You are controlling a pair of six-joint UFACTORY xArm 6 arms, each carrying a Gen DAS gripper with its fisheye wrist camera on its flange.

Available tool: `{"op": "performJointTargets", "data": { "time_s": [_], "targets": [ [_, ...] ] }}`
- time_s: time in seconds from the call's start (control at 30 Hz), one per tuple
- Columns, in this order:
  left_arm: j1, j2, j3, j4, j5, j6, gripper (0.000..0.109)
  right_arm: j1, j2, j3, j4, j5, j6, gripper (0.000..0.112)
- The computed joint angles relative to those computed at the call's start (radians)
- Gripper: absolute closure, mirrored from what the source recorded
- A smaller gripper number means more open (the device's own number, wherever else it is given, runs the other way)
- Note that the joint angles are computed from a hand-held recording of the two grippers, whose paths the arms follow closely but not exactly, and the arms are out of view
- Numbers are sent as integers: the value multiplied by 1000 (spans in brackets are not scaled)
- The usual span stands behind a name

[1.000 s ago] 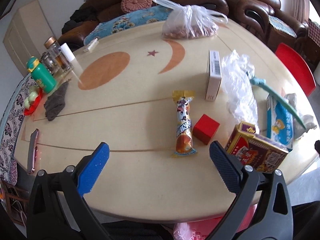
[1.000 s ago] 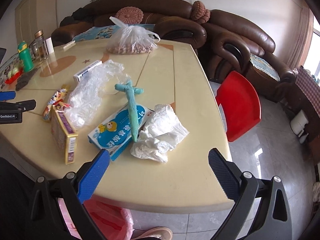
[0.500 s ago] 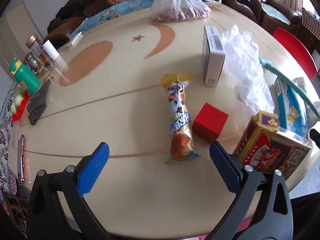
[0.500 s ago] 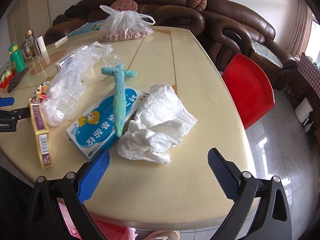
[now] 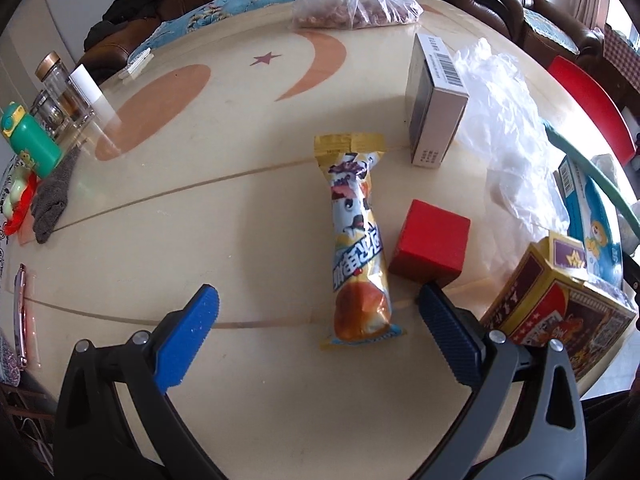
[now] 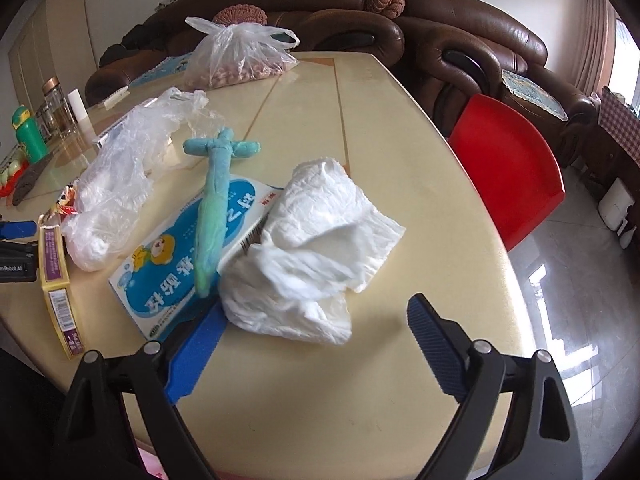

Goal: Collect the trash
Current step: 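Close the left tool on the snack bar wrapper while the right tool grasps the white tissue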

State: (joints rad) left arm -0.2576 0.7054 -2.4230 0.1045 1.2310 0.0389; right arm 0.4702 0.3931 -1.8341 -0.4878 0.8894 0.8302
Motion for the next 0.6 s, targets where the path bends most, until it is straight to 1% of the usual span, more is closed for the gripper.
{"op": "performJointTargets", "data": {
  "time_s": [0.07, 0.17, 0.23, 0.3, 0.37, 0.43, 0.5, 0.53, 0.6],
  "targets": [
    [-1, 4, -4, -1, -4, 4, 10, 0, 12, -15, -8, 7, 5, 24],
    [4, 4, 0, -20, -12, 6, 10, -7, 11, -8, -10, -9, 27, 24],
    [10, 18, -23, -42, 2, 3, 10, -8, 18, -18, -18, -5, 32, 24],
    [18, 51, -79, -69, 34, -4, 11, -7, 21, -21, -39, -1, 44, 28],
    [25, 80, -131, -94, 61, -8, 12, -4, 25, -27, -52, 3, 44, 36],
    [26, 74, -117, -104, 51, -8, 14, -4, 25, -27, -58, 1, 49, 38],
    [24, 66, -102, -110, 36, -1, 20, -5, 26, -26, -62, -6, 48, 43],
    [23, 65, -102, -111, 32, 1, 22, -5, 28, -30, -65, -6, 49, 47],
    [20, 50, -76, -118, 15, 14, 31, -4, 27, -28, -66, -7, 48, 48]
  ]
}}
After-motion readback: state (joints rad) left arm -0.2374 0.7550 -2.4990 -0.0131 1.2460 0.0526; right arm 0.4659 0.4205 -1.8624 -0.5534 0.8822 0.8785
